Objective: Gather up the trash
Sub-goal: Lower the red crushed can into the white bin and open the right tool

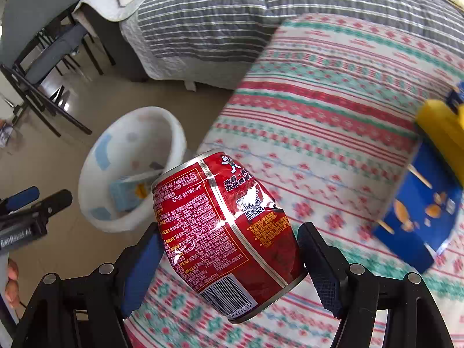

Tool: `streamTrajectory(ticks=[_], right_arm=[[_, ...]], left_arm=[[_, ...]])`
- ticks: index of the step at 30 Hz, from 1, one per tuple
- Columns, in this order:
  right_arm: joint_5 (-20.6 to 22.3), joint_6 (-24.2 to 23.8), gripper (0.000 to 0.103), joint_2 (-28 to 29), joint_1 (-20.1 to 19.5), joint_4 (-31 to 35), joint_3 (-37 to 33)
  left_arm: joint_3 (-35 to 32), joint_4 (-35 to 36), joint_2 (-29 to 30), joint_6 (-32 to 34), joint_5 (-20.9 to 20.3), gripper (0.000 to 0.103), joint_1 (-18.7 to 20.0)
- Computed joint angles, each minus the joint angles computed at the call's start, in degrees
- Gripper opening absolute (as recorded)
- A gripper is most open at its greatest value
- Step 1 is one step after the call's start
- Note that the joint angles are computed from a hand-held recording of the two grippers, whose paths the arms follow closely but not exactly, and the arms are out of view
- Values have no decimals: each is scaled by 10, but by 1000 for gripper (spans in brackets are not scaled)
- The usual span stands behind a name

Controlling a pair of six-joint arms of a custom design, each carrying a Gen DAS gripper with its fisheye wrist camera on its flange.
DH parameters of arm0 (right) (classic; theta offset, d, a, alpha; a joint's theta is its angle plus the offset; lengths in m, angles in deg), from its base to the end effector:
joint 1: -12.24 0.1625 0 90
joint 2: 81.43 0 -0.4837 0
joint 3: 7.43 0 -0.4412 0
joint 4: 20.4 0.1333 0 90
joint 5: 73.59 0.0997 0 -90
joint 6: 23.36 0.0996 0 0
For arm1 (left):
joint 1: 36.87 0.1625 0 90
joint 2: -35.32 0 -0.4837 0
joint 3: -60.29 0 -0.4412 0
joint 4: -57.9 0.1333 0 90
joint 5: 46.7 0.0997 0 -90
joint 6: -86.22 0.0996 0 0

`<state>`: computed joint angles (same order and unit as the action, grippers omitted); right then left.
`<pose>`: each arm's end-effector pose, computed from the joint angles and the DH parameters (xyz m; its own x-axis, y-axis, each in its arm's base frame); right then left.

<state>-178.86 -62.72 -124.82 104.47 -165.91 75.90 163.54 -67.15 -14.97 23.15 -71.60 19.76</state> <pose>0.1386 -0.8068 0.1457 -0.7237 -0.5849 0.3664 -0.6421 0.7652 -0.0466 -0.1745 -0.6715 0.1119 -0.5564 -0.4981 -0.6651 0.0603 0.7741 -0.6302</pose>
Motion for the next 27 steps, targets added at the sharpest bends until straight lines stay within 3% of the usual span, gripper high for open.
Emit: streamTrajectory(ticks=[3,14,21,27], right_arm=[[3,9,79,21,13,5,-13],[-7,34,80,88,45,-16,-50],[0,55,82,90,48,-1,-59],[9,31,89,59,46,-26,-34]], left_arm=[[12,21,-14,-10,2,92,1],[57,-4,-50,-20,-8,92,6],[67,-24,-58,-10,-18,92,10],[66,-36,-55,0,-22,92,7]])
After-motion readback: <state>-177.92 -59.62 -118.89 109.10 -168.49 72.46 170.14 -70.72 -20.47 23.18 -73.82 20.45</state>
